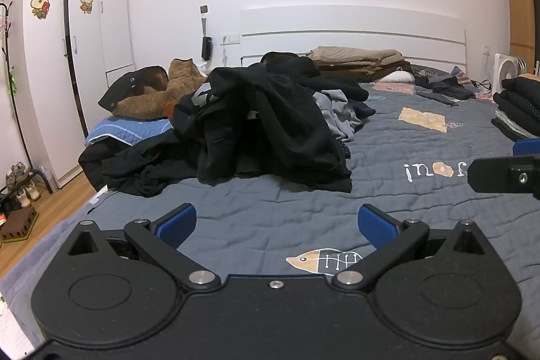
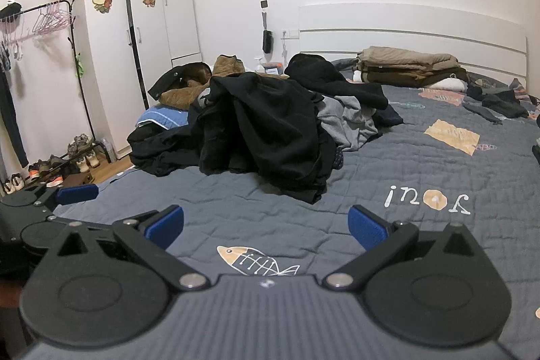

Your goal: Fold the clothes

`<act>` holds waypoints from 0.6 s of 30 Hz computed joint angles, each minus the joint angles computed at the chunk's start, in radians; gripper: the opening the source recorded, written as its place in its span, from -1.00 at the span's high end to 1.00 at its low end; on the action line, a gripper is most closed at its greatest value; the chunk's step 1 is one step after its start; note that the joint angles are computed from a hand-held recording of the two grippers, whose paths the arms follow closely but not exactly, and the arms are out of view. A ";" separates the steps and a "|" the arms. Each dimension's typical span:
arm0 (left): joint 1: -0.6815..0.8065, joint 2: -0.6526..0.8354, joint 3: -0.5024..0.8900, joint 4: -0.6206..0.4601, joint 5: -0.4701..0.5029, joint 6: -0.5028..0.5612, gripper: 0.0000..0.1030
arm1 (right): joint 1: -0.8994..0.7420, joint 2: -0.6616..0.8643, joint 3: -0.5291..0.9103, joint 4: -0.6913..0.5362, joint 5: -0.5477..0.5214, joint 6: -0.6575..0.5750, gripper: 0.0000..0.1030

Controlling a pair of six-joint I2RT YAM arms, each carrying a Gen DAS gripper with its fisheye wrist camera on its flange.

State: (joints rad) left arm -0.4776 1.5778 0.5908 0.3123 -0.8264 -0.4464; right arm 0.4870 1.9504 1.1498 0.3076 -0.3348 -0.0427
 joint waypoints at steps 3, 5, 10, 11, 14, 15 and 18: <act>0.000 -0.001 -0.003 0.007 0.000 0.002 -1.00 | -0.001 0.002 0.003 0.001 0.002 0.005 -1.00; 0.008 -0.008 -0.030 0.068 0.025 0.032 -1.00 | -0.002 0.004 0.003 0.007 -0.002 0.012 -1.00; 0.024 -0.017 -0.043 0.102 0.059 0.071 -1.00 | -0.011 0.016 0.010 0.011 -0.004 0.033 -1.00; 0.030 -0.018 -0.046 0.102 0.064 0.065 -1.00 | -0.012 0.021 0.017 0.008 -0.005 0.037 -1.00; 0.047 -0.023 -0.053 0.103 0.075 0.047 -1.00 | -0.013 0.031 0.031 0.004 -0.010 0.045 -1.00; 0.052 -0.025 -0.053 0.100 0.076 0.043 -1.00 | -0.014 0.034 0.034 0.005 -0.013 0.048 -1.00; 0.063 -0.029 -0.054 0.098 0.055 0.023 -1.00 | -0.016 0.053 0.069 -0.017 -0.034 0.058 -1.00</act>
State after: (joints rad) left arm -0.4149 1.5491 0.5367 0.4101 -0.7714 -0.4236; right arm 0.4710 2.0033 1.2187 0.2910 -0.3693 0.0155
